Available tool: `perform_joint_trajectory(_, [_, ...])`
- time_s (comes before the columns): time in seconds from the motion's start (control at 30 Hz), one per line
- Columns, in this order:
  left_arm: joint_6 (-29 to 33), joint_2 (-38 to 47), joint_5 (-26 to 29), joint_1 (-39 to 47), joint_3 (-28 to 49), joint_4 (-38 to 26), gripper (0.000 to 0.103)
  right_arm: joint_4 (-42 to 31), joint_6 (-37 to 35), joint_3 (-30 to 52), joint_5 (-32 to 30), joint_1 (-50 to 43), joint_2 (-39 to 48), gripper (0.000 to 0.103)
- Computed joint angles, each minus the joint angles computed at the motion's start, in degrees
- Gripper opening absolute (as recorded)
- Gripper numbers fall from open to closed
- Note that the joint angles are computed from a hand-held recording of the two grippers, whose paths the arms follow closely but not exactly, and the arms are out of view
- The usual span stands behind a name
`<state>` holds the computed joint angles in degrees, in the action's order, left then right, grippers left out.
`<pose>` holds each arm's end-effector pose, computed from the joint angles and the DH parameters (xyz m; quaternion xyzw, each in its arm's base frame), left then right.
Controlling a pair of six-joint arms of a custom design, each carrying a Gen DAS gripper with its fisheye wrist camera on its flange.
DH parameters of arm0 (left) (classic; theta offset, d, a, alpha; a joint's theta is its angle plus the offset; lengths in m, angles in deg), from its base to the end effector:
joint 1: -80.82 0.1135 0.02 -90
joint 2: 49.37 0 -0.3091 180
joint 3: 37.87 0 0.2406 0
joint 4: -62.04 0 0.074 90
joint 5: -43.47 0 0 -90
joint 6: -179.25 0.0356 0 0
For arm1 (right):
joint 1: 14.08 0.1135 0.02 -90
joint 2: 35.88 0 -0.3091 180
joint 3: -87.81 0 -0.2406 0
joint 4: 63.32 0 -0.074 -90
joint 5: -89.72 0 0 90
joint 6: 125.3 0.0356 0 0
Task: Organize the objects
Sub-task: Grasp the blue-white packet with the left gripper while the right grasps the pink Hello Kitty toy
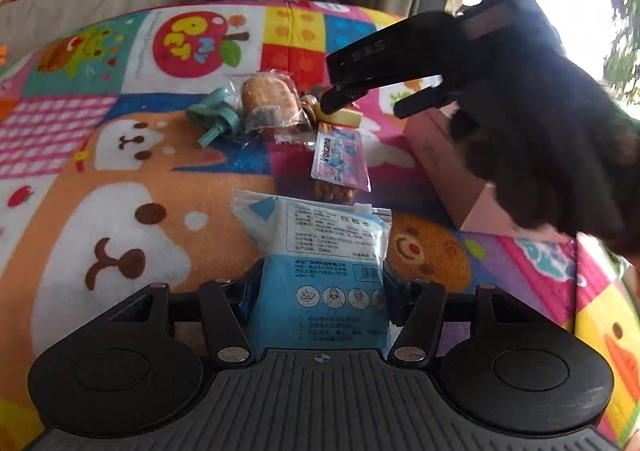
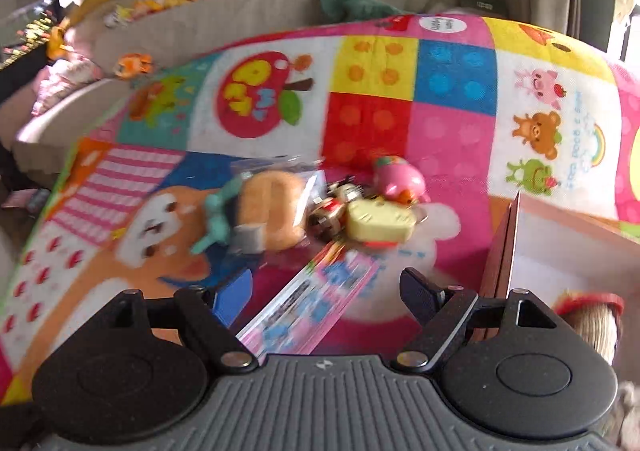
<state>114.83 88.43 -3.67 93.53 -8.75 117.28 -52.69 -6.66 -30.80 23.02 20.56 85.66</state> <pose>0.2312 0.0273 0.0128 0.2129 0.8655 -0.2320 0.3896 0.3130 0.1991 0.0871 0.0217 0.9213 0.0164 0.3879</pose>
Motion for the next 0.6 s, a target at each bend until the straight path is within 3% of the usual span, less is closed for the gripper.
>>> perform_joint_trajectory(0.13, [-1.51, 0.05, 4.99, 2.81, 2.42, -4.62, 0.061, -13.7, 0.16, 13.36, -0.33, -5.32, 5.73, 0.069])
perform_joint_trajectory(0.23, [-2.14, 0.4, 7.33, 4.1, 3.52, -6.62, 0.061, -23.4, 3.75, 21.92, -6.35, -9.35, 9.3, 0.06])
perform_joint_trajectory(0.33, [-2.52, 0.43, 8.84, 4.93, 4.47, -8.55, 0.061, -27.24, 4.99, 25.98, -6.8, -10.17, 11.21, 0.055])
perform_joint_trajectory(0.43, [-2.64, 0.44, 9.97, 5.67, 5.01, -9.9, 0.061, -23.16, 3.57, 21.77, -3.88, -8.42, 8.36, 0.054])
perform_joint_trajectory(0.6, [-2.97, 0.41, 10.3, 5.88, 5.25, -10.39, 0.061, -10.43, -0.81, 0.71, -2.94, -1.47, -8.35, 0.052])
